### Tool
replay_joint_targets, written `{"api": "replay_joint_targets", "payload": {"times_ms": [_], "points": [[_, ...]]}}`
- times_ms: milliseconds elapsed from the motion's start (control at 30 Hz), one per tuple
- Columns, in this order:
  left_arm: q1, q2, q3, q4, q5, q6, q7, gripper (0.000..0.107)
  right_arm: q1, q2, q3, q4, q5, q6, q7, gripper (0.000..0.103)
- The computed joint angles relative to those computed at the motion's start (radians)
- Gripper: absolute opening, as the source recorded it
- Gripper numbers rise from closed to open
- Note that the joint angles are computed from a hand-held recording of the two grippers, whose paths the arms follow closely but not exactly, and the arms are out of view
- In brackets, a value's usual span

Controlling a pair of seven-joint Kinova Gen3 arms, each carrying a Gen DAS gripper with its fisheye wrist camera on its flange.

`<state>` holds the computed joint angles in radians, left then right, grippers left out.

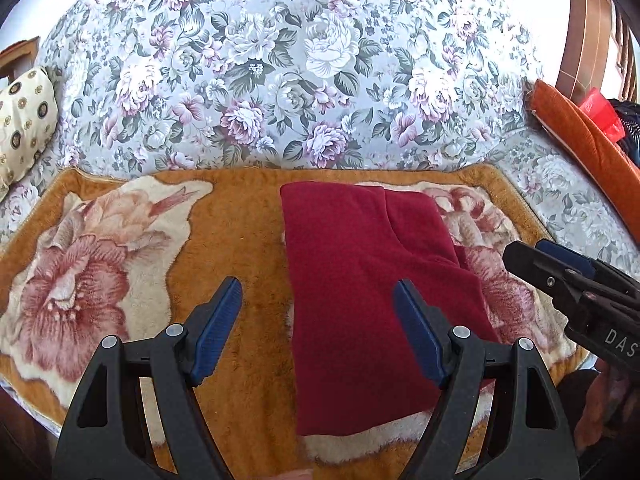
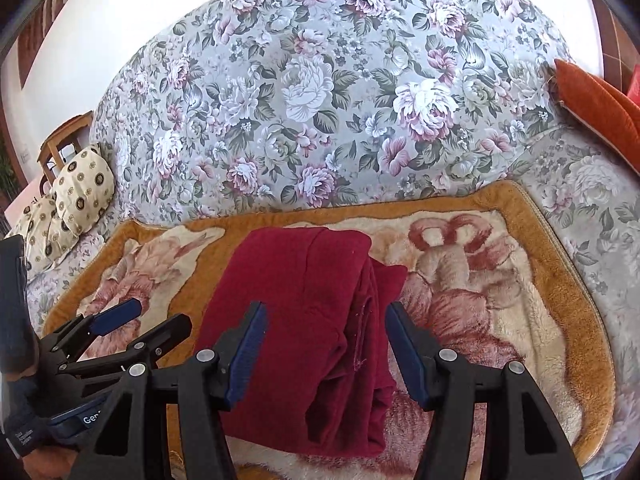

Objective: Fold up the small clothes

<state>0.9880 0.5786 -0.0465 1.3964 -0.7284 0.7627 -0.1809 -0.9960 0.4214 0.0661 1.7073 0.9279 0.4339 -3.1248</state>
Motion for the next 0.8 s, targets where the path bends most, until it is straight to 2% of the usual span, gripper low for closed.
{"api": "replay_joint_targets", "payload": {"times_ms": [800], "points": [[0.004, 0.006, -0.006, 0.000, -0.004, 0.000, 0.005, 0.079, 0.008, 0.011, -0.001, -0.016, -0.073, -0.009, 0.073, 0.059]]}}
